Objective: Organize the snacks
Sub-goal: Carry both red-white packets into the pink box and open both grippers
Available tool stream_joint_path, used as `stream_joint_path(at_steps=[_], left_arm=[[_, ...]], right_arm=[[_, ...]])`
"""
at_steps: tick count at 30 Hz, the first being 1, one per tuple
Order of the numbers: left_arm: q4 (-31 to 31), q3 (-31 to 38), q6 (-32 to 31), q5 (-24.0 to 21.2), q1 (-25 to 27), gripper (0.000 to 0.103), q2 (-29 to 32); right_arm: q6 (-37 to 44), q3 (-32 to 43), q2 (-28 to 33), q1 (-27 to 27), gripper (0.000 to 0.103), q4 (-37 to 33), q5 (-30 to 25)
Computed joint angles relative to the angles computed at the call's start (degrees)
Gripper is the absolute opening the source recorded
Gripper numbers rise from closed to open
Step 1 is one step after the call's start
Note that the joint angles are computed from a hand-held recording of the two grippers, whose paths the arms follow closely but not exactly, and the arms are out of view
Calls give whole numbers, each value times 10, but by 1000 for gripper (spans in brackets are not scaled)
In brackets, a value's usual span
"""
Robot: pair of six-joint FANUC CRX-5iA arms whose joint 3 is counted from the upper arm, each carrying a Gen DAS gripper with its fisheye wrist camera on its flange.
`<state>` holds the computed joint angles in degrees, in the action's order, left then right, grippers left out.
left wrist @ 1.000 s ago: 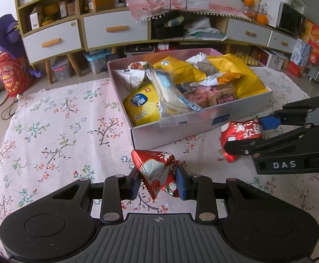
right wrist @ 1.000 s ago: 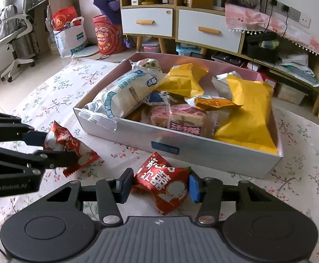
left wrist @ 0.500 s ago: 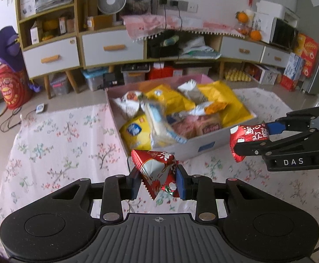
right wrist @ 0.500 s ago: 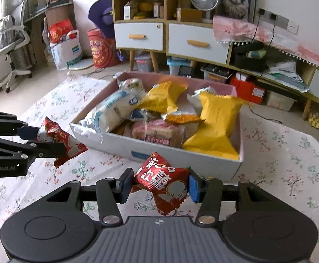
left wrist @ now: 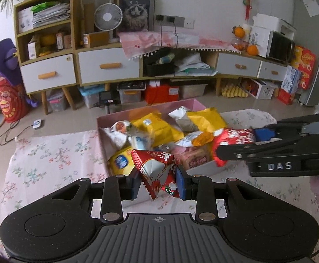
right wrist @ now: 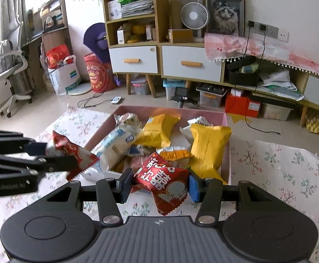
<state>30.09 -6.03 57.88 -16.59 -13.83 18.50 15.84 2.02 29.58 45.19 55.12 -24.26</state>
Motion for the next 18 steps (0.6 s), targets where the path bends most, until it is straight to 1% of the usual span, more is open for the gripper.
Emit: stream_joint_path(at_steps=[2,6,11,14,18], left_arm=[[-2,14,2,-3,-5,30,12],[-19,53,10,-13,-14,30,43],[0,76,-7,-11,-19,30,75],[29,82,-22,-9,-19,30,90],[29,98,-21,-9,-19,30,107]], right_arm=[[-5,8,6,-5,31,9,2],[-43,15,15,-21,31,43,26],[-82,33,36,-42,31,73,40],[-60,54,50,-45,31,42,39],[-43,69,64,-49,32,23,40]])
